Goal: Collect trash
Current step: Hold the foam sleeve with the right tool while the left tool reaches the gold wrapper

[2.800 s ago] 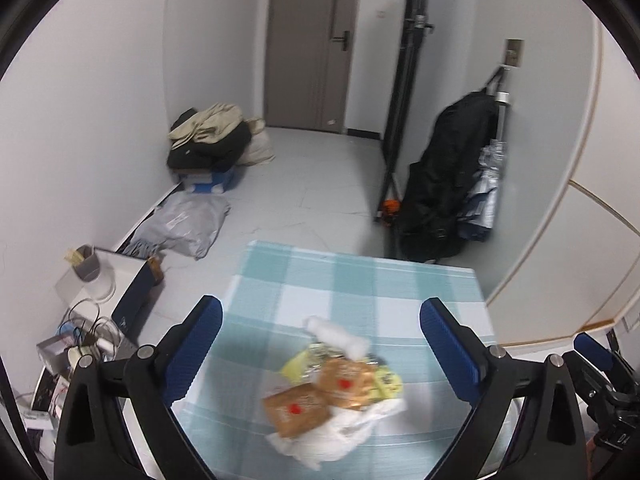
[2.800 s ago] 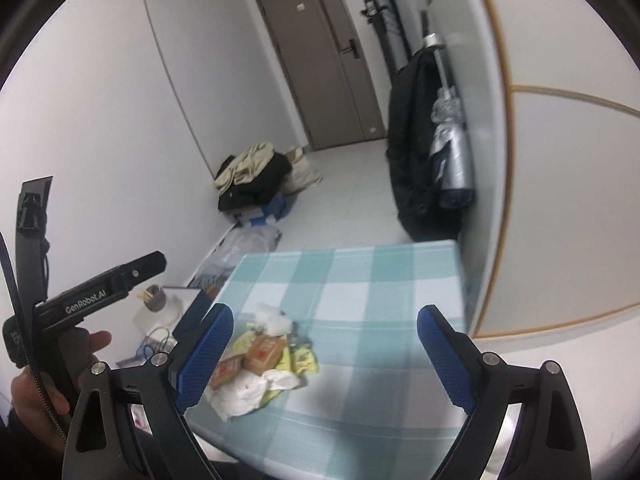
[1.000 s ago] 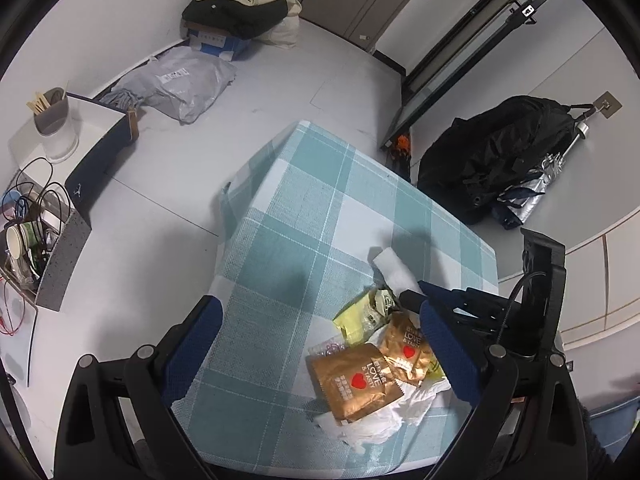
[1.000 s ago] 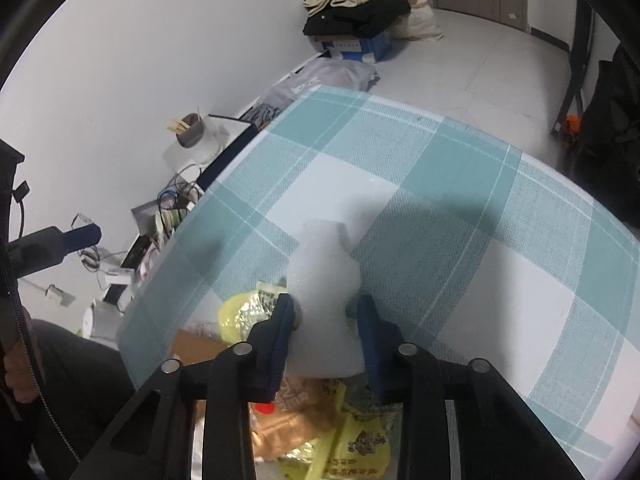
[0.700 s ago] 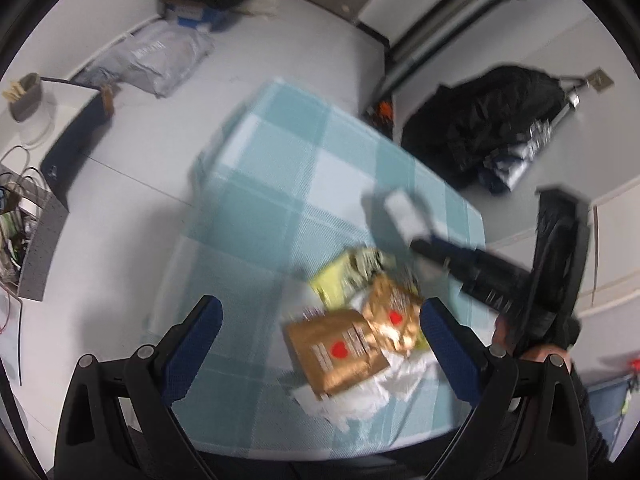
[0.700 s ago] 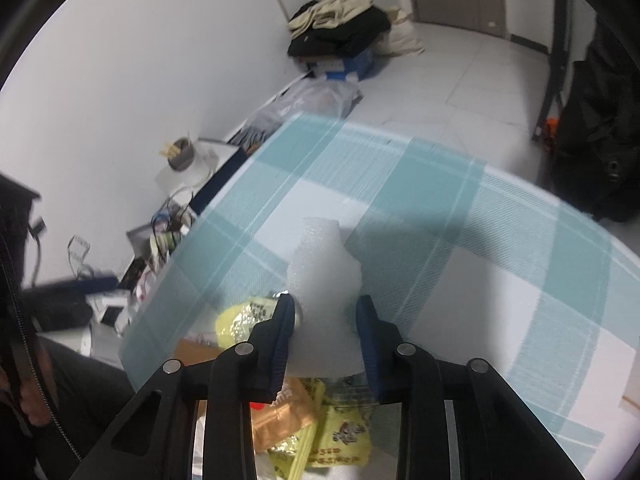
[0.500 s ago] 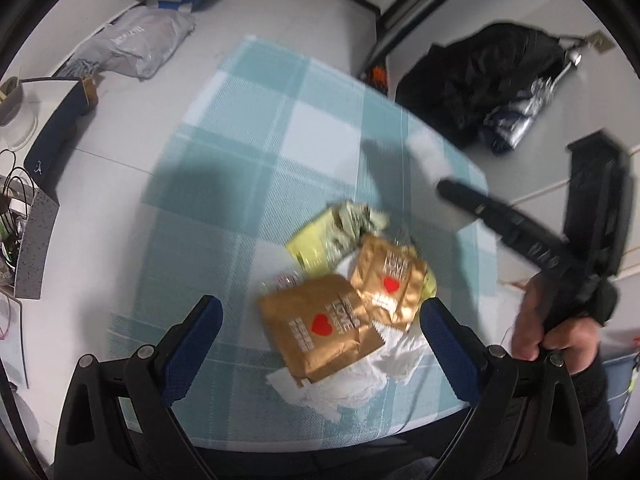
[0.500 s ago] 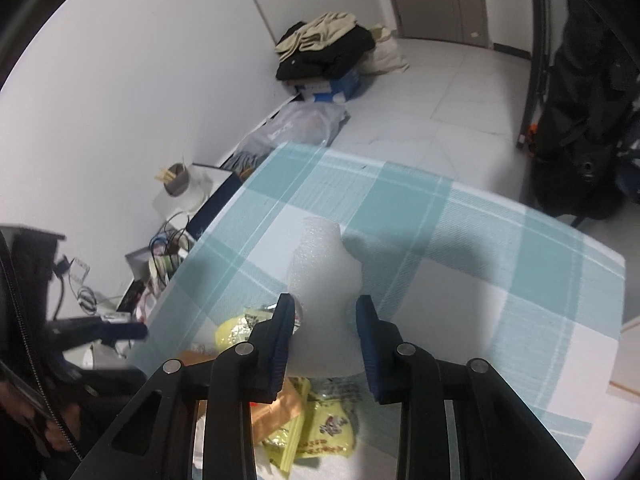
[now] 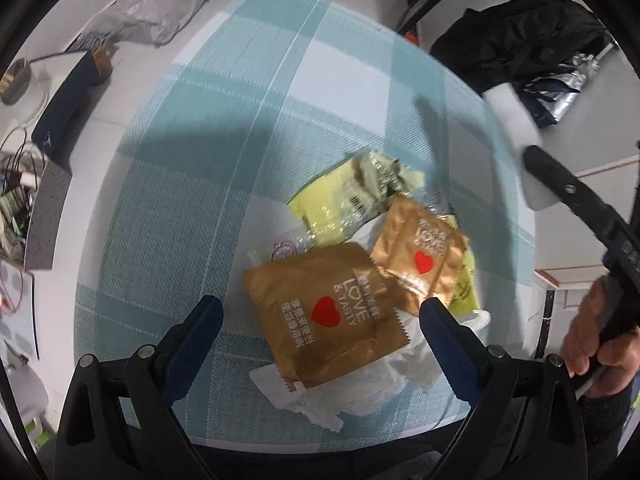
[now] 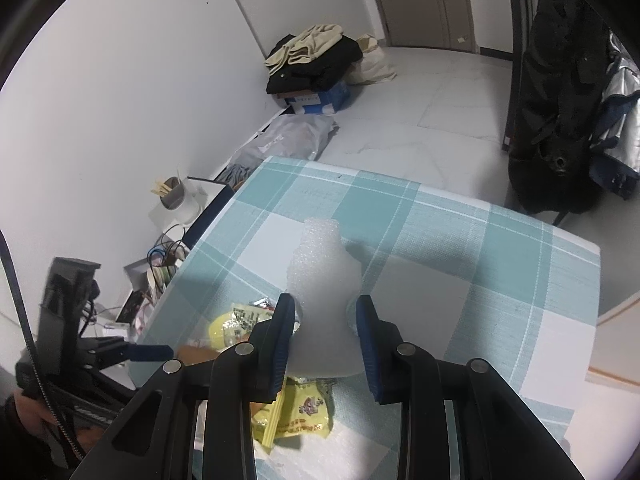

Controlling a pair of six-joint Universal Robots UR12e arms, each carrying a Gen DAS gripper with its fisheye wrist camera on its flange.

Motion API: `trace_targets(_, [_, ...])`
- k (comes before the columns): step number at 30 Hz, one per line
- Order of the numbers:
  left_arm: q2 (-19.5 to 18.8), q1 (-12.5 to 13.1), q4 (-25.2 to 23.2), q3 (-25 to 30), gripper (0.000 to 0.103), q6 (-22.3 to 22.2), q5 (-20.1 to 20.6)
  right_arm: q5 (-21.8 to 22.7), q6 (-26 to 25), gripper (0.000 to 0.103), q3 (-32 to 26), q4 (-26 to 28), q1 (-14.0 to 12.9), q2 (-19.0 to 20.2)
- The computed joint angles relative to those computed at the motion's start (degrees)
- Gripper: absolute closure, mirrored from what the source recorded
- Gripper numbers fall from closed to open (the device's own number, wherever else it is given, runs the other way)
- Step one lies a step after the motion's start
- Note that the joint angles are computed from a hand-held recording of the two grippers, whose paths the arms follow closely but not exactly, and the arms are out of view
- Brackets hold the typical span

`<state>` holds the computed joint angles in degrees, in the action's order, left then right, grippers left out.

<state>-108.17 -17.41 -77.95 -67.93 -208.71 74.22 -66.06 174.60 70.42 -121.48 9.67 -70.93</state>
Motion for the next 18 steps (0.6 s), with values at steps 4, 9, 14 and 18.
trace_targets(4, [-0.25, -0.47, -0.47, 0.8, 0.02, 0.73, 2.75, -0.03, -0.35, 0.073, 0.52, -0.48, -0.21, -0.39])
trace_targets(9, [-0.03, -0.4, -0.1, 0.61, 0.038, 0.09, 3.54, -0.09, -0.24, 0.073, 0.77, -0.71, -0.39, -0.64])
trace_targets(14, [0.22, -0.13, 0.24, 0.05, 0.061, -0.32, 3.43, -0.25, -0.17, 0.073, 0.93, -1.0, -0.36, -0.72])
trace_targets(18, [0.32, -0.12, 0.42, -0.13, 0.068, -0.62, 4.2, -0.62, -0.12, 0.073, 0.9, -0.91, -0.28, -0.73])
